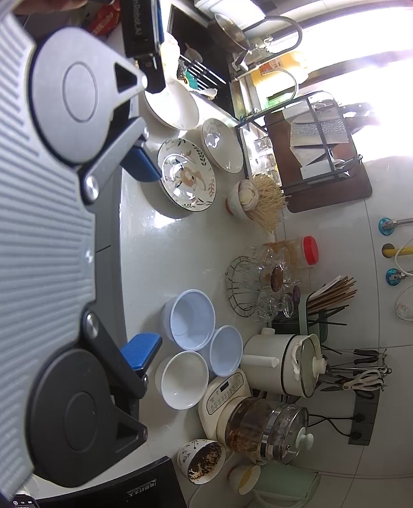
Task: Organize plates and bowls
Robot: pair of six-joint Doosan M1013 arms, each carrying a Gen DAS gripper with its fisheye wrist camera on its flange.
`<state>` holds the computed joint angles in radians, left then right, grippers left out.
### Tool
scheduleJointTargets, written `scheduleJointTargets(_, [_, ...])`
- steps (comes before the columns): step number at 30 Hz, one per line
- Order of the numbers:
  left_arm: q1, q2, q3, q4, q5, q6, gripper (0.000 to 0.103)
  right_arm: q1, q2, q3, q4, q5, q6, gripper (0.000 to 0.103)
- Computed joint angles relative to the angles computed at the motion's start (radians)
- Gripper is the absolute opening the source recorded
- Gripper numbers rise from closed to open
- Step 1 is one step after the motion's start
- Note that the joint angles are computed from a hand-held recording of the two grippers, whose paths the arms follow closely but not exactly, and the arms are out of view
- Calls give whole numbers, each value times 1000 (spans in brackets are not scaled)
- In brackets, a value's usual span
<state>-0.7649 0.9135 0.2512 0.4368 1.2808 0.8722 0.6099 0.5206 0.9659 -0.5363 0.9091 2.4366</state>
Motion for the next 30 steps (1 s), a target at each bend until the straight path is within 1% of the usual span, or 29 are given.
scheduleJointTargets(2, [-3, 1, 1, 8, 9, -15, 101, 3, -5, 9, -16, -5, 9, 103])
scheduleJointTargets(3, [-6, -6, 17, 14, 2, -25, 101, 4, -9, 17, -18, -13, 11, 103])
scheduleJointTargets(6, [-16, -19, 51, 19, 3, -32, 101, -2, -19, 38, 21, -26, -8, 103])
scheduleJointTargets(8, [-24, -36, 87, 23, -2, -47, 101, -8, -33, 64, 52, -55, -16, 103])
scheduleJointTargets(11, [-35, -66, 149, 35, -15, -79, 101, -8, -49, 91, 55, -83, -12, 103])
scheduleJointTargets(14, [-38, -85, 186, 33, -17, -99, 101, -7, -54, 97, 62, -92, -29, 103])
scheduleJointTargets(17, [-38, -93, 197, 42, -14, -103, 101, -2, -54, 97, 53, -98, -23, 103])
scheduleJointTargets(19, [-34, -101, 210, 46, -27, -108, 101, 2, -54, 99, 45, -114, -12, 103])
scheduleJointTargets(22, [-22, -104, 216, 43, -47, -104, 101, 10, -40, 81, 26, -105, 7, 103])
scheduleJointTargets(25, [-2, -86, 182, 6, -37, -66, 101, 17, -16, 46, 27, -100, 34, 103])
scheduleJointTargets(28, [17, -90, 192, -14, -55, -12, 101, 23, 19, -2, 24, -98, 56, 103])
scheduleJointTargets(30, [31, -87, 188, -14, -52, 16, 101, 27, 53, -54, 26, -78, 50, 103])
